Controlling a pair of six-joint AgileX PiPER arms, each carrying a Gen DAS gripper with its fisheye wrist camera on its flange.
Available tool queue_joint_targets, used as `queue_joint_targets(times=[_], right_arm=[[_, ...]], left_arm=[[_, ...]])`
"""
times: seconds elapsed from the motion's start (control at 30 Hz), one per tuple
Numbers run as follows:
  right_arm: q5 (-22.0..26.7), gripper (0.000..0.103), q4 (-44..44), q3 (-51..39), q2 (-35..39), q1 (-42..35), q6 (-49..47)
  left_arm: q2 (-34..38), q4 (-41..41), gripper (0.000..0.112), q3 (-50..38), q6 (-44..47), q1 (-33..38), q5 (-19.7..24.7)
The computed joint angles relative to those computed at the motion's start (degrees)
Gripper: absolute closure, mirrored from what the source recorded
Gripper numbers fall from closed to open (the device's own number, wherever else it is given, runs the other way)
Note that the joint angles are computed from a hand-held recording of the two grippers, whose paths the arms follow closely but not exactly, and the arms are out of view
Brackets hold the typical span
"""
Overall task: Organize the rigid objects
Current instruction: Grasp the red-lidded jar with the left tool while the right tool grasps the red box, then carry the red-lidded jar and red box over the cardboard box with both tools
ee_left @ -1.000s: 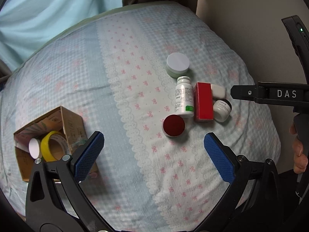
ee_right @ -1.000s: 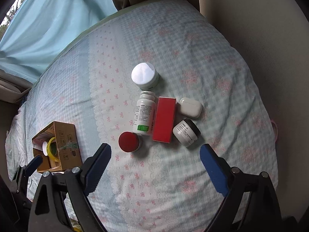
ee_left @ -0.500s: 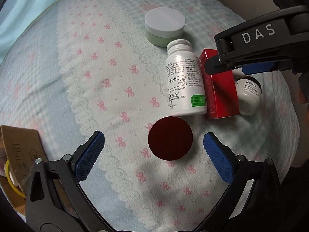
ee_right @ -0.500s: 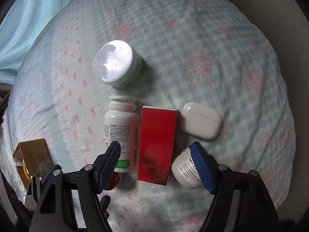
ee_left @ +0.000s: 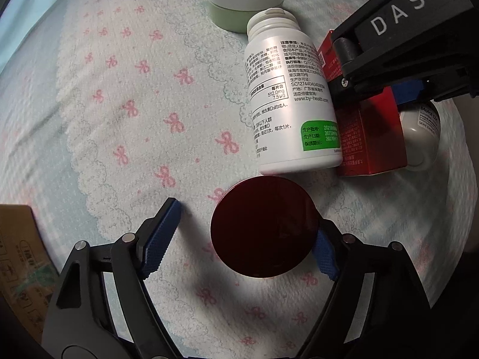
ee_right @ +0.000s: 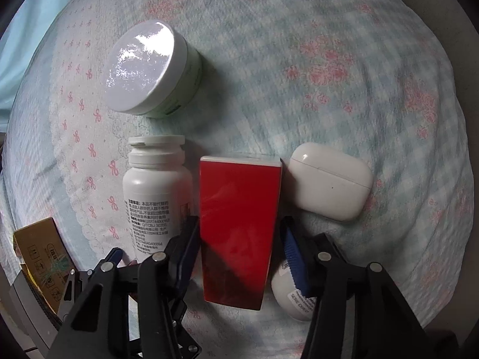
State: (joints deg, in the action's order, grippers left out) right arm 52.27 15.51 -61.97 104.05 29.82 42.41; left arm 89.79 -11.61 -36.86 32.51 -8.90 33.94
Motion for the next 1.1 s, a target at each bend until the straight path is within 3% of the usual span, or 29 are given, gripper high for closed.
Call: queue_joint_targets(times=[0.07,0.17,0.33,0.5,0.63,0.83,1.1], right_arm=[[0.08,0.059,-0.78,-0.29,0.79,0.1,0.87],[-0.34,0.061,-1.16,0.02,1.29,0.14,2.08],[-0.6,0.062,-2.69,-0.52,2.28,0.72,4.28],[-1.13,0.063,-2.88,-1.46,3.33,1.44,5.34],[-1.29,0.064,-3.24,-1.42,2.87,1.11,5.63],[1.39,0.064,-5.86,-0.5,-3.6,3.05,9.91],[9.53,0.064,-10.33,-3.82,-13.59,4.74,14.86]], left_arm=[[-0.41,-0.03,0.04,0.94,-0.36,-1.57,-1.35],[-1.01,-1.85,0.062,1.61,1.15,-3.64,-2.4],[-1.98,2.04,0.061,2.38,-4.76,-7.4,-3.77],[-3.05,1.29,0.061,2.78,-3.62,-6.71,-3.27],[-5.3,0.01,0.062,2.01,-1.19,-3.1,-0.1],[-10.02,-0.05,0.062,-0.62,-0.76,-0.37,5.6],[-20.81,0.6,0.061,-9.03,-1.09,5.0,19.98]])
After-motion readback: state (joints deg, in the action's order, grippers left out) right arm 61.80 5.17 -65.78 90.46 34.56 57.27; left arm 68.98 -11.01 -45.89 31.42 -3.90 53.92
